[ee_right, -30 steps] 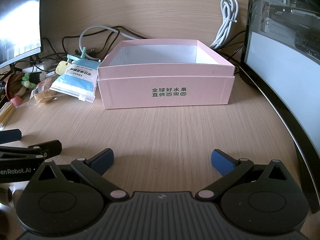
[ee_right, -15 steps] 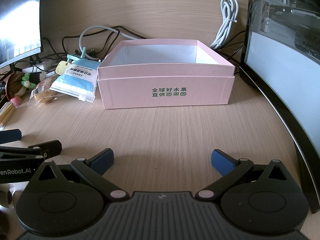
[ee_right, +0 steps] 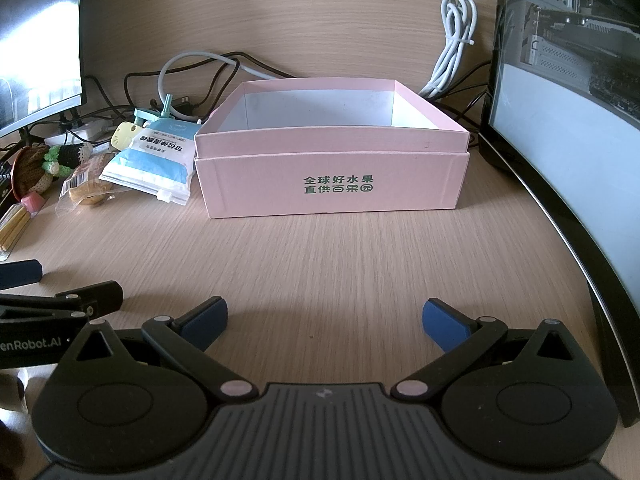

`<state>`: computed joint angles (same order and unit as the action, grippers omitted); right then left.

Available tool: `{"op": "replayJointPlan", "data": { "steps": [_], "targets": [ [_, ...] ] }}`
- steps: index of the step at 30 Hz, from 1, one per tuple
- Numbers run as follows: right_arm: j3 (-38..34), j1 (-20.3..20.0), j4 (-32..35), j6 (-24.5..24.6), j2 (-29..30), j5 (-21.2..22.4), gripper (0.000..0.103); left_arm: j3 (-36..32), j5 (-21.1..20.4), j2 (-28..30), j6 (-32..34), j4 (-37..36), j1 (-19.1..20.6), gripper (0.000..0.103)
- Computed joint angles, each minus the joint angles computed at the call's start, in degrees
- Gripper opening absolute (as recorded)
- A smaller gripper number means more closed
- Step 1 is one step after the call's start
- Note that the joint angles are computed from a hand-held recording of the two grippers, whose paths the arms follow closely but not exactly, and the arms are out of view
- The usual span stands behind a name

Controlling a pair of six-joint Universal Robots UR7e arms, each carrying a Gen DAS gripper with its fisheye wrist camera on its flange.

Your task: Organize objects

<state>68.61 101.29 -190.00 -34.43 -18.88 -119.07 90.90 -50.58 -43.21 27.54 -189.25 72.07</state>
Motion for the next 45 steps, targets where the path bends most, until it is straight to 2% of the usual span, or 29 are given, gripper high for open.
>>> {"op": "replayJointPlan", "data": {
  "steps": [6, 10, 13, 16, 20, 23, 25, 28, 30, 35, 36, 39, 41, 45],
  "targets": [
    [0.4, -0.18, 4.15, 0.18, -1.47, 0.24, 0.103, 0.55, 1.09, -0.5, -1.08, 1.1, -0.41, 0.101],
    [0.78, 0.04, 6.39, 0.48, -2.27, -0.28, 0.103, -0.08, -1.26, -3.01, -4.24, 8.91, -0.15, 0.098],
    [1.84, 0.11, 6.37, 0.5, -2.74, -0.34, 0.103, 0.59, -0.37, -4.55, -3.38, 5.12, -0.06, 0.098],
    [2.57, -0.03, 7.48, 0.0, -3.51, 0.25, 0.103, -1.59, 4.34, -5.43, -4.36, 2.69, 0.49, 0.098],
    [1.65, 0.23, 10.02, 0.68, -3.55, -0.57, 0.103, -10.32, 11.01, -4.19, -9.83, 6.73, 2.74, 0.098],
    [0.66, 0.63, 14.11, 2.21, -3.9, -1.7, 0.103, -15.49, 10.17, -3.46, -9.57, 13.13, 4.19, 0.097],
    [1.13, 0.93, 16.94, 3.39, -4.87, -1.44, 0.103, -17.28, 9.54, -3.18, -6.75, 15.28, 4.51, 0.097],
    [3.21, 1.93, 13.31, 1.57, -5.45, -2.14, 0.103, -18.77, 8.71, -2.54, -1.27, 15.79, 4.64, 0.097],
    [4.2, 2.61, 11.59, 0.67, -5.79, -2.42, 0.103, -19.82, 7.08, -2.28, 0.1, 16.73, 5.07, 0.097],
    [4.66, 4.38, 12.02, 2.37, -6.09, -3.86, 0.103, -22.48, 3.06, -1.36, 3.06, 18.35, 6.27, 0.097],
    [4.6, 4.77, 12.3, 2.61, -6.04, -4.26, 0.103, -22.61, 1.35, -1.41, 6.23, 17.43, 6.62, 0.097],
    [5.12, 6.11, 10.77, 1.94, -5.78, -5.55, 0.103, -23.49, -4.84, -0.81, 23.7, 11.34, 7.83, 0.097],
    [5.59, 6.99, 9.91, 1.74, -5.65, -6.41, 0.103, -27.38, -7.81, 0.08, 31.75, 15.39, 8.84, 0.096],
    [5.54, 8.44, 10.37, 3.2, -4.91, -8.62, 0.103, -38.51, -9.28, 3.7, 33.58, 30.98, 9.92, 0.09]
  ]
}}
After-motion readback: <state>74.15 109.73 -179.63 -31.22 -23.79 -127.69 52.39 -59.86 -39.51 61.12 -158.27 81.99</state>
